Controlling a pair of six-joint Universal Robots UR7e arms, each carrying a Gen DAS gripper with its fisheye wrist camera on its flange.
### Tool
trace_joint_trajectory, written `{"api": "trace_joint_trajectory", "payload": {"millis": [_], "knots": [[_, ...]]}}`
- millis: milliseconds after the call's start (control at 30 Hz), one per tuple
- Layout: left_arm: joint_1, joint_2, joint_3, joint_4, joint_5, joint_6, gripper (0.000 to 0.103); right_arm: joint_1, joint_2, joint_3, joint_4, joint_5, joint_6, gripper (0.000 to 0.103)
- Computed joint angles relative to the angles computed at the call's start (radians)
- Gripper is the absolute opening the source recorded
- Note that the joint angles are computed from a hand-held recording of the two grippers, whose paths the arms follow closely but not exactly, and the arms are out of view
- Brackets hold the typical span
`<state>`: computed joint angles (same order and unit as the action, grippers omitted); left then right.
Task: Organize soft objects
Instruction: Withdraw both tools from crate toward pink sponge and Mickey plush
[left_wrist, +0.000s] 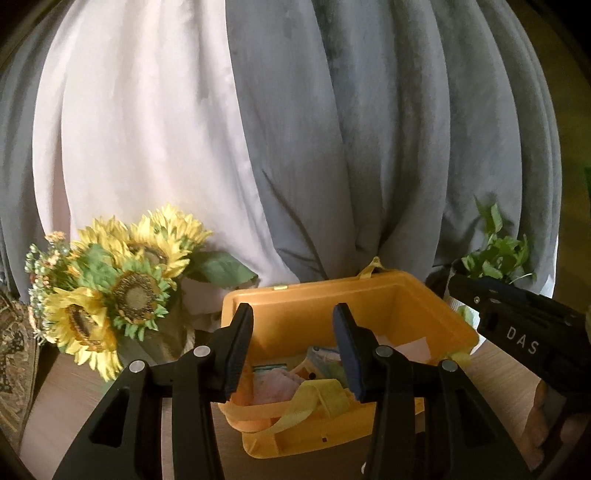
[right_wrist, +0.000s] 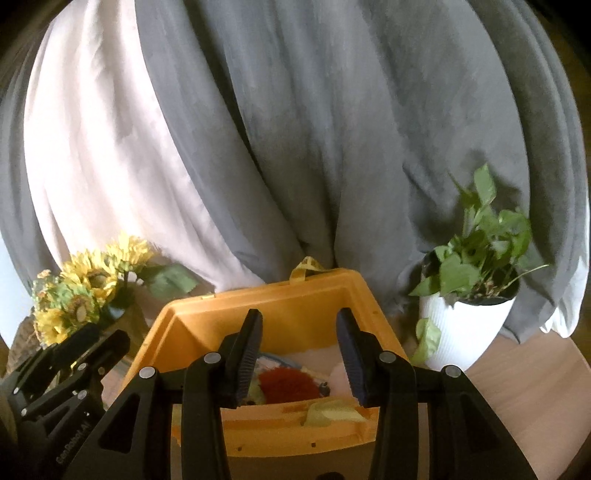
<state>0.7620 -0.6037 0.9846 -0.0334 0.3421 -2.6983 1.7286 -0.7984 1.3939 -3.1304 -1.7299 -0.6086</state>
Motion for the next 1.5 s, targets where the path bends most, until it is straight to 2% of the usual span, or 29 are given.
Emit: {"api": "trace_joint_trajectory", "payload": {"millis": [100, 200, 500, 733, 1100, 1300, 1500], "knots": [[-0.018, -0.021, 0.037, -0.027, -0.014, 0.009, 0.049, 0.004, -0.024, 0.036, -0.033, -0.002, -0.001, 0.048], [-0.036, -0.041, 0.08, -0.059, -0.027, 0.021, 0.052, 0.006, -0.052, 0.078, -0.068, -0.001, -0.003, 0.048], [-0.083, -0.081, 0.172, -0.059, -0.062, -0.03, 0.053, 0.007, -0.13, 0.192, -0.136, -0.007, -0.01, 0.051], [-0.118, -0.083, 0.197, 0.039, -0.089, -0.139, 0.053, 0.01, -0.184, 0.275, -0.161, -0.012, -0.008, 0.051], [-0.136, -0.052, 0.193, 0.318, -0.071, -0.414, 0.053, 0.011, -0.239, 0.379, -0.157, -0.064, 0.019, 0.051], [-0.135, -0.05, 0.213, 0.396, -0.039, -0.482, 0.053, 0.007, -0.253, 0.424, -0.167, -0.097, 0.048, 0.051], [-0.129, -0.064, 0.251, 0.422, 0.0, -0.496, 0.053, 0.01, -0.255, 0.462, -0.193, -0.135, 0.071, 0.051]]}}
